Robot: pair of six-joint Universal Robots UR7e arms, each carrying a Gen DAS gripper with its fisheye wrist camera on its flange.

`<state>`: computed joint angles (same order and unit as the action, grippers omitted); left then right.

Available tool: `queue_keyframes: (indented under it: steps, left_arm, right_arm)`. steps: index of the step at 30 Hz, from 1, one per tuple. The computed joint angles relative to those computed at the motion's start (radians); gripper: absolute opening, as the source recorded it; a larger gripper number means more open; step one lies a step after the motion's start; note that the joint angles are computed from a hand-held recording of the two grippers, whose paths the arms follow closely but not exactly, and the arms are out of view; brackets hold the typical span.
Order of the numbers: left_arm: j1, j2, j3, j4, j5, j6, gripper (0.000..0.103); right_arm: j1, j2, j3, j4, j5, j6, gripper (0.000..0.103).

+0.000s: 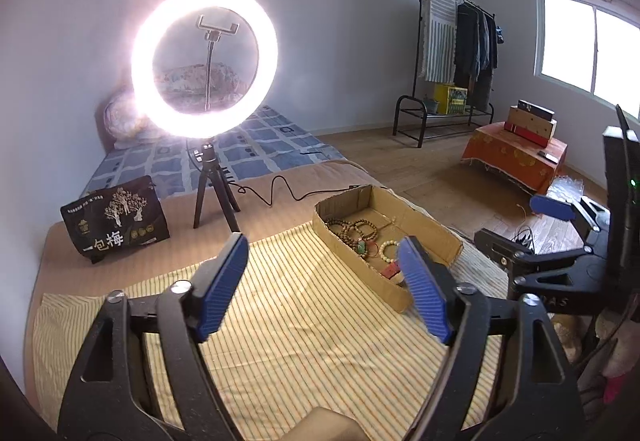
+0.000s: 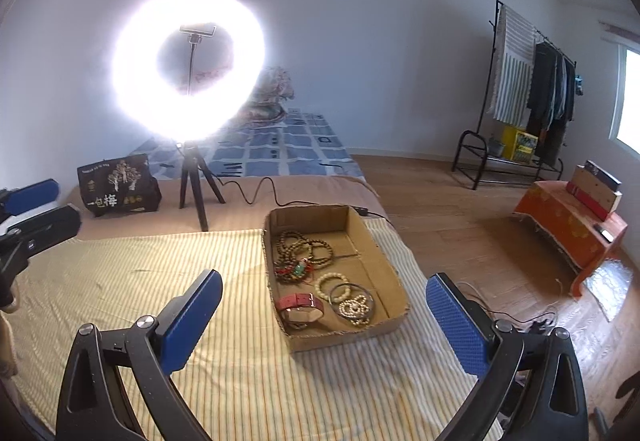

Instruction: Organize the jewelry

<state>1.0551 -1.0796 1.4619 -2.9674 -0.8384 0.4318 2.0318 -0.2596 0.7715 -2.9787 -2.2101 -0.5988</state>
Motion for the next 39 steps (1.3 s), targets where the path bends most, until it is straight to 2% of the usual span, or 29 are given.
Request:
queue_keyframes:
  steps: [7,11,15,19,39]
  left_arm:
    - [-0.018,-0.024,0.046,-0.045,0.031,0.002,0.086]
    - [-0.021,-0.024,0.060,-0.094,0.047,0.017,0.103]
    - [-0.021,-0.020,0.066,-0.124,0.071,0.040,0.103]
    - [-0.015,-0.018,0.064,-0.112,0.083,0.018,0.103]
    - [-0.013,-0.022,0.069,-0.090,0.089,0.003,0.103]
  right_arm:
    - [0.011,-0.019,0.036,-0.044,0.009,-0.009,0.103]
    - [0.009,-0.027,0.057,-0.069,0.021,-0.003,0.103]
    - [0.003,-0.016,0.044,-0.067,0.007,0.002,0.103]
    - [-0.001,-0.013,0.044,-0.067,0.014,0.017,0.103]
    - [-0.004,-0.007,0.038,-0.056,0.014,0.023,0.103]
